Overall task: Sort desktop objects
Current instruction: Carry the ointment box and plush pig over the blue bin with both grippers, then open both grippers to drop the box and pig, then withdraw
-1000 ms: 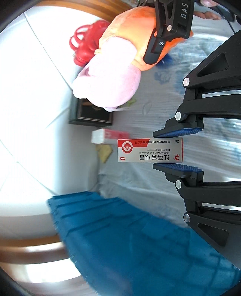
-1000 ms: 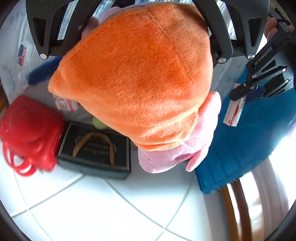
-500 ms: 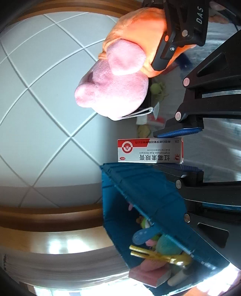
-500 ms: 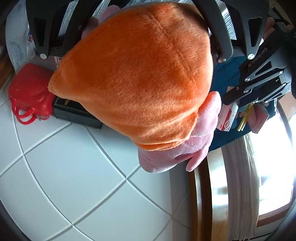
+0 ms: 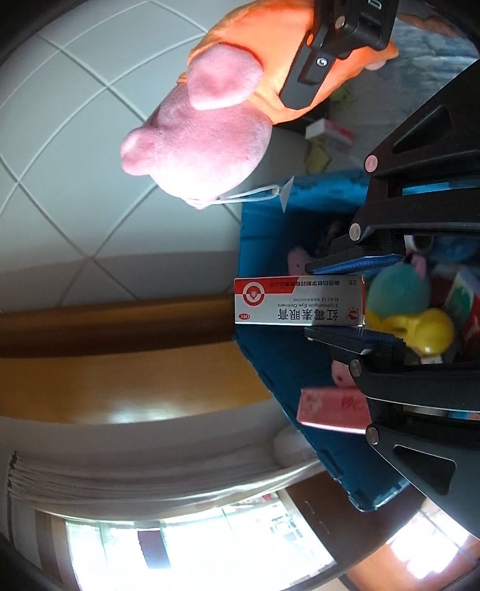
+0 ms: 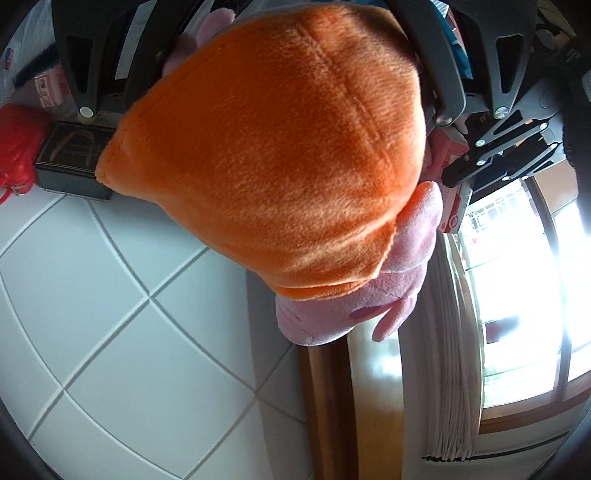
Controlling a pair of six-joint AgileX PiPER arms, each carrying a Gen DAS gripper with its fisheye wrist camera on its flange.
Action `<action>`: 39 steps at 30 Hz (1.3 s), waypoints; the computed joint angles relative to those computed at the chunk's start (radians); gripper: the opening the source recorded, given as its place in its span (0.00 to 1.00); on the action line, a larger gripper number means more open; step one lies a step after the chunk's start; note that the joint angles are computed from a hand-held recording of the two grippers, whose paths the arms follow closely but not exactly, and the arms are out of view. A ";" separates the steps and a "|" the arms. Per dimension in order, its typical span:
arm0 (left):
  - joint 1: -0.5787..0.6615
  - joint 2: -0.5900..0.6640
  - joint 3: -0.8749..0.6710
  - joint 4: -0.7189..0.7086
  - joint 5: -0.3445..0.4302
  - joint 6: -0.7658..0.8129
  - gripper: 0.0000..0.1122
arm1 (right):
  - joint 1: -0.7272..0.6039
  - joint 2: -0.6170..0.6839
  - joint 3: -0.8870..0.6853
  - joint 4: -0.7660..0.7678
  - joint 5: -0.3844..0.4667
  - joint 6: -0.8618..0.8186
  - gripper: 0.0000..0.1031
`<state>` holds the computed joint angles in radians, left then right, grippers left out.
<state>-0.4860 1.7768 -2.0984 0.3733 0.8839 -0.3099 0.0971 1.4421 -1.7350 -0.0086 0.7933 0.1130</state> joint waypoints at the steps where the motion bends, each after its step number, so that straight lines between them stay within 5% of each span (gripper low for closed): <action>1: 0.045 0.012 -0.014 -0.044 0.004 0.039 0.23 | 0.047 0.043 -0.041 -0.047 0.011 0.044 0.90; 9: 0.278 0.171 -0.202 -0.332 0.080 0.289 0.25 | 0.219 0.382 -0.434 -0.190 0.215 0.151 0.96; 11: 0.296 0.220 -0.269 -0.365 0.112 0.312 0.58 | 0.235 0.468 -0.547 -0.195 0.290 0.140 0.96; 12: 0.299 0.218 -0.254 -0.366 0.099 0.314 0.65 | 0.244 0.496 -0.581 -0.207 0.317 0.147 0.98; 15: 0.317 0.212 -0.224 -0.378 0.064 0.332 0.68 | 0.262 0.542 -0.631 -0.246 0.359 0.174 1.00; 22: 0.311 0.152 -0.096 -0.391 0.013 0.325 0.68 | 0.201 0.378 -0.429 -0.219 0.291 0.166 1.00; 26: 0.249 0.053 0.051 -0.335 -0.045 0.258 0.68 | 0.196 0.280 -0.348 -0.241 0.261 0.190 1.00; 39: -0.013 -0.083 0.167 -0.145 -0.064 0.062 0.69 | 0.029 -0.071 0.041 -0.198 0.148 0.171 1.00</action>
<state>-0.4994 1.6938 -1.9313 0.2281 0.8203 -0.2477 0.1258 1.3715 -1.6944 -0.2070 0.9412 0.2841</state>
